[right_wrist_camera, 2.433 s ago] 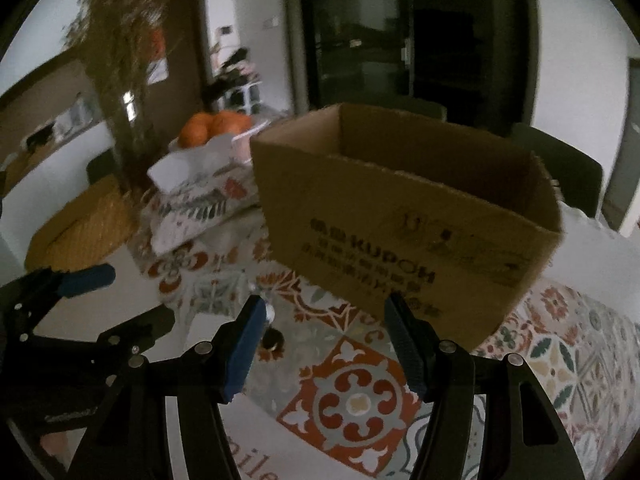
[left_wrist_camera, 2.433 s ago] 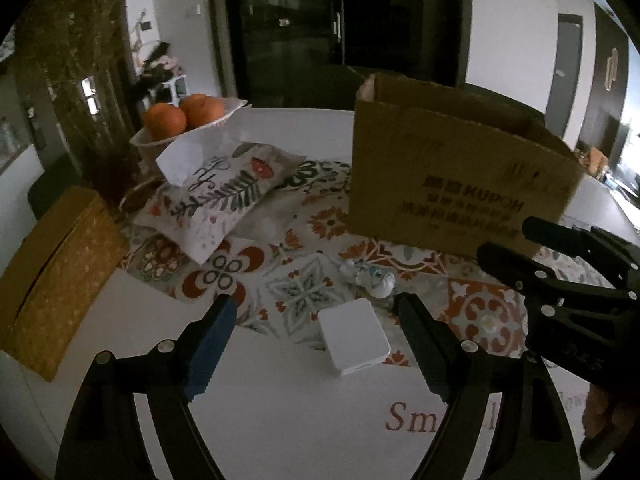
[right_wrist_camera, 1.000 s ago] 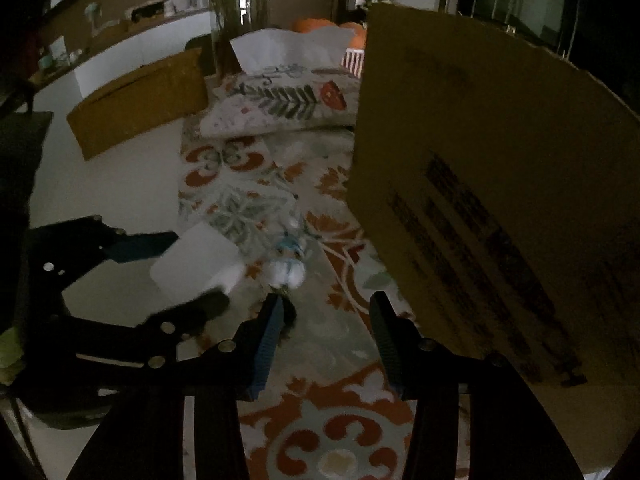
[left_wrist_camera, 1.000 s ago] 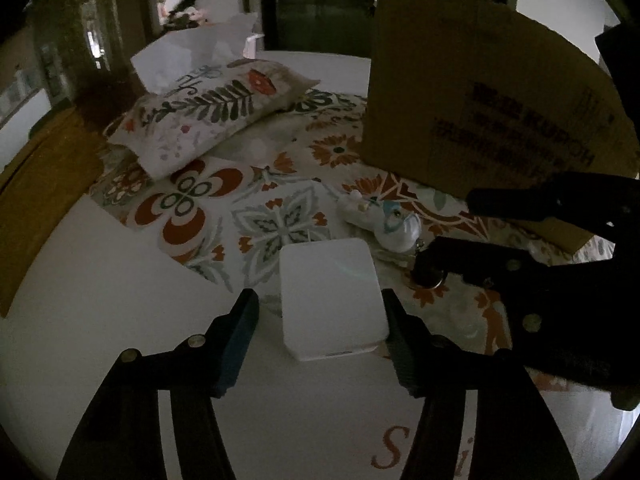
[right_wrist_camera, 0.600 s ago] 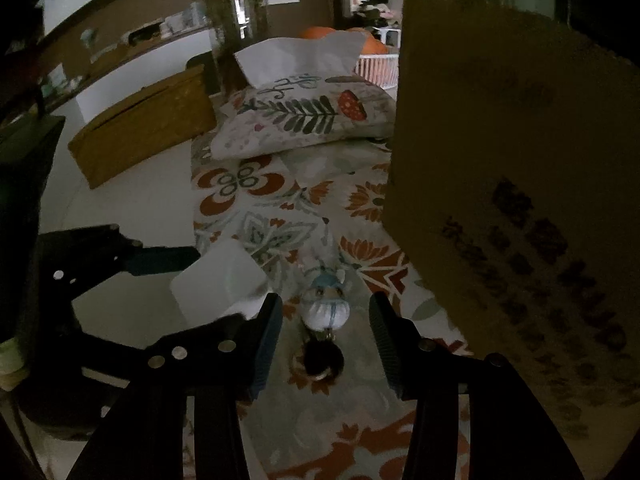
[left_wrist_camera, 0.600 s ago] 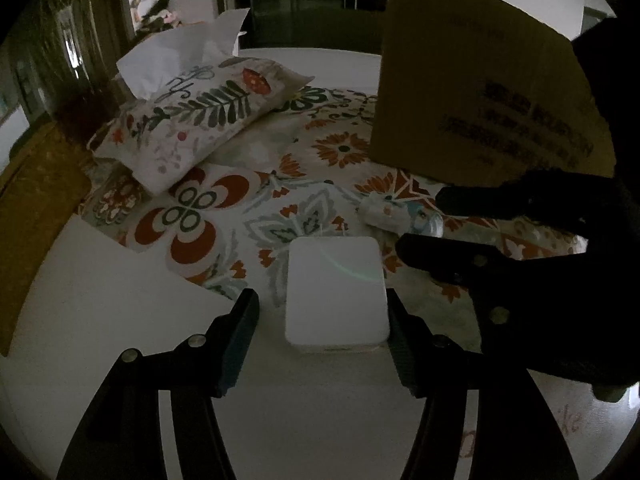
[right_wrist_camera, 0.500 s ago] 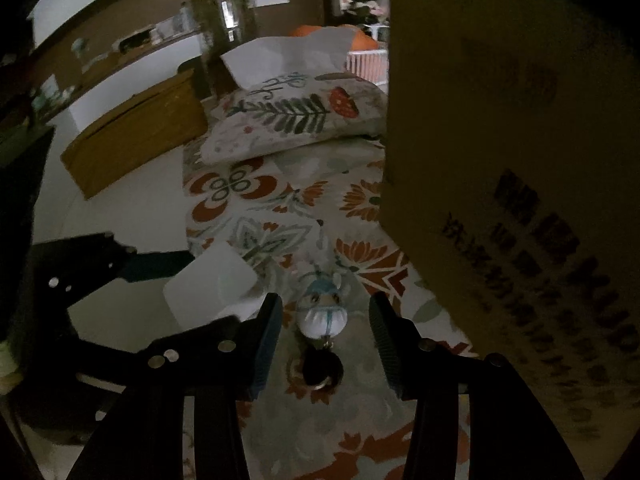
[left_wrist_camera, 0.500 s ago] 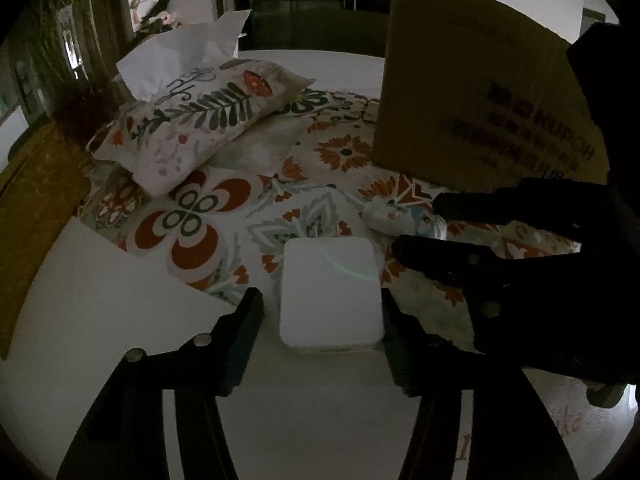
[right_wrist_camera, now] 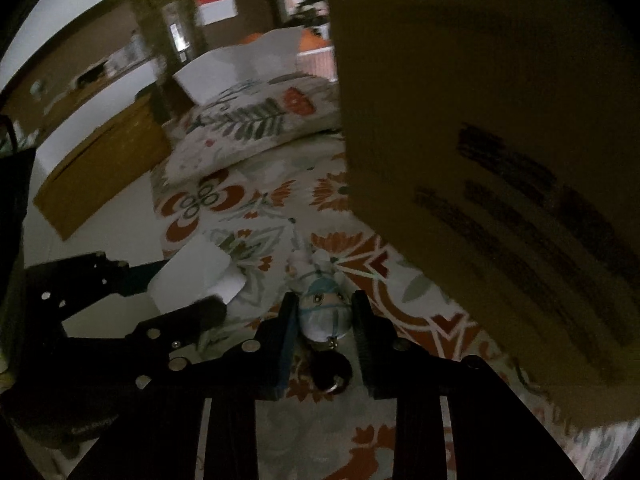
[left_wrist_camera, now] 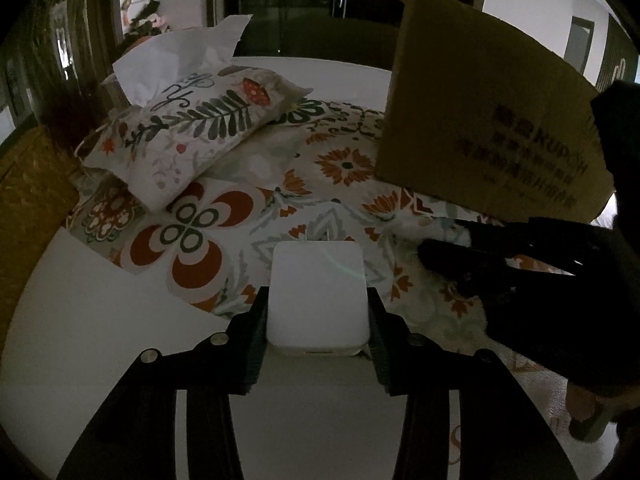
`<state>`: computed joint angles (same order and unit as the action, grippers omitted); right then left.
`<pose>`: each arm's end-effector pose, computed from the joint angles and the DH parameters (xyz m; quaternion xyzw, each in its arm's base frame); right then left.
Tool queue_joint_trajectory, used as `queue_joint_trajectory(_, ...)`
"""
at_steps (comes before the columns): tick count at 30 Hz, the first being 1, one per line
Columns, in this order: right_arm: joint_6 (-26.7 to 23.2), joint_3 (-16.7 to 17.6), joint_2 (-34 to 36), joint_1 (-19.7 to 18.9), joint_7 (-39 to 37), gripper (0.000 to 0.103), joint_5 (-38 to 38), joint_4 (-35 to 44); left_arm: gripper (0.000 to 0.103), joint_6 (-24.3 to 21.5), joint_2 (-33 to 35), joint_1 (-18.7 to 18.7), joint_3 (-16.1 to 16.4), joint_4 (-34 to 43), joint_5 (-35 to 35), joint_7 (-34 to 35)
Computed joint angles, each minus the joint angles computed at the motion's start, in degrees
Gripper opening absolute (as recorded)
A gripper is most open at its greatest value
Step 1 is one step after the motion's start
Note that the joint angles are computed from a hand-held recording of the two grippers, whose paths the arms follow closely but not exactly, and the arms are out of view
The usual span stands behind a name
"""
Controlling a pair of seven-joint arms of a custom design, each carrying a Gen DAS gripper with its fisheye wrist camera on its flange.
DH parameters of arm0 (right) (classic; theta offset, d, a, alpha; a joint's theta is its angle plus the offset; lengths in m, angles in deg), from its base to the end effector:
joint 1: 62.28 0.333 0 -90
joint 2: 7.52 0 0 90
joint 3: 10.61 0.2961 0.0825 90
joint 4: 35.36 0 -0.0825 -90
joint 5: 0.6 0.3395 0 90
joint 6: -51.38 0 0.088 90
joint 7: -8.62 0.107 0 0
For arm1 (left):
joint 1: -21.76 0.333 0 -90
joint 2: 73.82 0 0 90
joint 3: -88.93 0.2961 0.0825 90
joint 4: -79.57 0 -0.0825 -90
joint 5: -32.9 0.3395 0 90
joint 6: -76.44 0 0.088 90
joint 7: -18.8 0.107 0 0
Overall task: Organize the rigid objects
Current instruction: 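Close the right tool on the figurine keychain and lift it, then carry the white cube and figurine keychain over the cardboard box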
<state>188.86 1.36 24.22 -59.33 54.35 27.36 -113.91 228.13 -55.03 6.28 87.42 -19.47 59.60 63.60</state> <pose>0.6831 0.1499 0.4534 -0.8514 0.4010 -0.0719 0.3304 0.6126 -0.1977 0.4590 -0.7169 0.6163 -0.2371 0.2238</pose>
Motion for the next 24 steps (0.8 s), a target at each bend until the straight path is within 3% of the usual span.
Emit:
queue_joint_trajectory(8, 7.11, -0.05, -5.03, -0.33, 4.6, 0.028, 3.79, -7.41, 0.044, 4.11, -1.77, 0.77, -0.27, -2.49, -2.05, 1.75)
queue_joint_trajectory(24, 14.77, -2.12, -15.28, 0.49, 8.45, 0.028, 7.08, -17.72, 0.044, 9.29, -5.57, 0.52, -0.56, -3.11, 0.66, 2.5)
